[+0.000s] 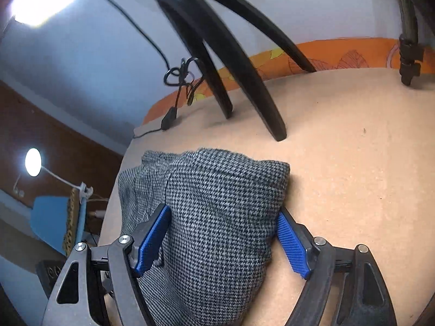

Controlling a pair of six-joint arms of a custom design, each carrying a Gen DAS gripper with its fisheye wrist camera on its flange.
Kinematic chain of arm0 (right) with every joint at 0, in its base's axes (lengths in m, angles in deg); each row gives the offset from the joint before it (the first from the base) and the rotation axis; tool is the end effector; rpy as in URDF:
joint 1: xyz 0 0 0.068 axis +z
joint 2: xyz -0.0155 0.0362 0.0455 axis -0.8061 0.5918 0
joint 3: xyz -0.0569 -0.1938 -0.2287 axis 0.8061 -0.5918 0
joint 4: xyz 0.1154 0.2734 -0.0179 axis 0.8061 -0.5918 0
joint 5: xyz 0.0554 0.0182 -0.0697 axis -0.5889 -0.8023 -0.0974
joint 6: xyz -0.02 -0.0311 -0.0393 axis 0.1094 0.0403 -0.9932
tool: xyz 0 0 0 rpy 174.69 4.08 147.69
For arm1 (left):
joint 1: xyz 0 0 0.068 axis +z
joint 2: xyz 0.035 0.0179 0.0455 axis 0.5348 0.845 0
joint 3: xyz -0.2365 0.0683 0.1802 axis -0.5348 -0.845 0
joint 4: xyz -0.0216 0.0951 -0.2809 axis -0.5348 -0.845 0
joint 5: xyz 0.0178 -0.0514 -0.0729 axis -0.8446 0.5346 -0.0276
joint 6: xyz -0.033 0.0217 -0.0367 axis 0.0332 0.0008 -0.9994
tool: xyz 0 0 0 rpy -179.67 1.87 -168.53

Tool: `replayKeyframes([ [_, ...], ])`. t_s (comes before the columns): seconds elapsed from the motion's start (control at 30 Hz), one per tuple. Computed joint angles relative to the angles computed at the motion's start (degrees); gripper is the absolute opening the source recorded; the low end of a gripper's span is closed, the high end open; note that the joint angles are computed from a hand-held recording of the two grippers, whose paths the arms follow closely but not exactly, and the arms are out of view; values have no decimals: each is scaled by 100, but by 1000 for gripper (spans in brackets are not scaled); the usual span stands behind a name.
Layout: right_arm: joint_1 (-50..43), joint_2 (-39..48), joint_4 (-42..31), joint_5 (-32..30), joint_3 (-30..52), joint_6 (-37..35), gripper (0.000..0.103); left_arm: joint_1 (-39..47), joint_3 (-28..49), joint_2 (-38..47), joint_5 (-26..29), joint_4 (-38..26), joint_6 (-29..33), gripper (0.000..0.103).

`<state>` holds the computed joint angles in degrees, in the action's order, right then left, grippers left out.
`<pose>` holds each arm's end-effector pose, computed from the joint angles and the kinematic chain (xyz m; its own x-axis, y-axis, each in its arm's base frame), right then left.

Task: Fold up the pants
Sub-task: 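Grasp the folded grey shorts' edges with both grippers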

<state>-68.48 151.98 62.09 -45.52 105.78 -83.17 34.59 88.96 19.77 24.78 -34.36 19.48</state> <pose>0.2998 -0.0545 0.0903 -0.9010 0.2708 -0.3388 -0.0072 0.7717 0.6359 0.1603 -0.0080 0.1128 -0.8163 -0.4092 -0.4077 -0.1464 0.8293 -0.5393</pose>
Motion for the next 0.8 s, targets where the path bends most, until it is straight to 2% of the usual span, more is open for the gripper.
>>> replayKeyframes([
  [0.13, -209, 140, -53, -287, 69, 90, 78, -111, -187, -93, -354, 298, -230, 70],
  [0.3, -226, 35, -11, -161, -43, 58, 71, -230, -282, -295, -649, 264, -344, 70],
  [0.43, -201, -15, 65, -133, -107, 57, 75, -416, -228, -82, -822, 479, -383, 71],
  [0.5, -115, -37, 172, -108, -141, 123, 77, -529, -217, 82, -859, 684, -441, 68],
  [0.53, -42, -42, 254, -73, -153, 192, 77, -565, -224, 169, -858, 806, -444, 58],
  [0.6, 7, -40, 388, -27, -185, 244, 71, -612, -220, 293, -894, 964, -491, 48],
  [0.67, 12, -54, 574, 12, -259, 410, 57, -525, -218, 465, -716, 1159, -531, 36],
  [0.7, -4, -59, 654, -19, -301, 458, 50, -459, -230, 450, -634, 1200, -541, 33],
  [0.8, 79, -171, 836, 59, -415, 496, 35, -538, -227, 177, -698, 1070, -459, 25],
])
